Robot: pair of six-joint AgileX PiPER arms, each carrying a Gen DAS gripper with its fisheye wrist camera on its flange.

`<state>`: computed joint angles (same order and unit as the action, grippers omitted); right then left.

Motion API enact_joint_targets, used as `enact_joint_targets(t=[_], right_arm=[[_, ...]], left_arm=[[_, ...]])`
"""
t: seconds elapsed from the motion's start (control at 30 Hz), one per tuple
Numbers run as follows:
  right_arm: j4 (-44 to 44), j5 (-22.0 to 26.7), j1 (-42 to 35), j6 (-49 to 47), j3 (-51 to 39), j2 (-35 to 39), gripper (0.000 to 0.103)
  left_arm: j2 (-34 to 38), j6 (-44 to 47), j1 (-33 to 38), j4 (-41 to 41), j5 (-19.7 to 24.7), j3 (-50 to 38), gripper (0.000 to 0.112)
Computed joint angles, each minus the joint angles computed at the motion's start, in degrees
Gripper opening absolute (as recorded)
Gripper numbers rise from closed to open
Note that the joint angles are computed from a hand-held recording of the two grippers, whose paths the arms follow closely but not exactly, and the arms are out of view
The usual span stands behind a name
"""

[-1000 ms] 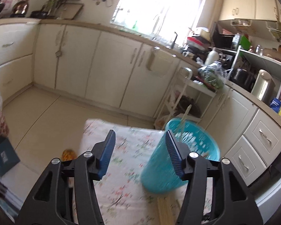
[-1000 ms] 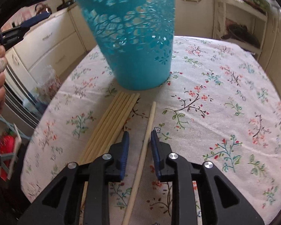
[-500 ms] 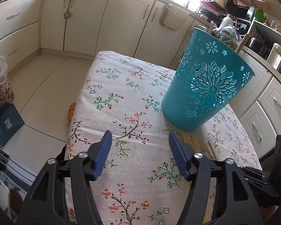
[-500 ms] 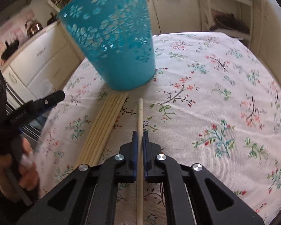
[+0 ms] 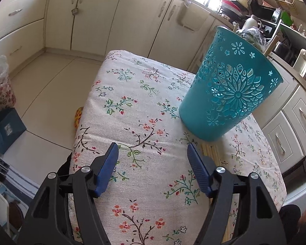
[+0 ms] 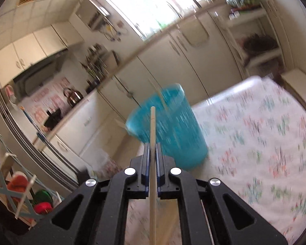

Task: Organize utensils
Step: 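Lift the stick with the right tool over the teal basket and drop it in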

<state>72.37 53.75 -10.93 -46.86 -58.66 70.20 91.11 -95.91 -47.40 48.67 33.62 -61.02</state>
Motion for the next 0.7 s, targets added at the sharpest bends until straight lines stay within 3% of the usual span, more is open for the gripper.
enact_joint_targets(t=[0.17, 0.33, 0.47, 0.57, 0.7], right_arm=[[2.09, -12.54, 9.66, 2.25, -14.66, 8.52, 0.006], [-4.81, -22.13, 15.89, 8.52, -25.48, 18.21, 0.006], [-14.54, -25.19, 17.96, 16.08, -30.03, 22.81, 0.006], [-22.97, -24.46, 18.86, 22.71, -32.58, 25.05, 0.007], [-28.20, -23.09, 20.15, 24.74, -32.55, 24.95, 0.007]], left_arm=[[0.17, 0.98, 0.23, -0.66, -0.58, -0.19, 0.066], [-0.17, 0.61, 0.82, -0.54, -2.51, 0.65, 0.066], [-0.73, -0.52, 1.33, 0.38, -4.40, 1.78, 0.066], [-0.87, -0.58, 1.56, 0.50, -5.20, 2.08, 0.066], [-1.08, -0.93, 1.89, 0.79, -6.20, 2.52, 0.066]])
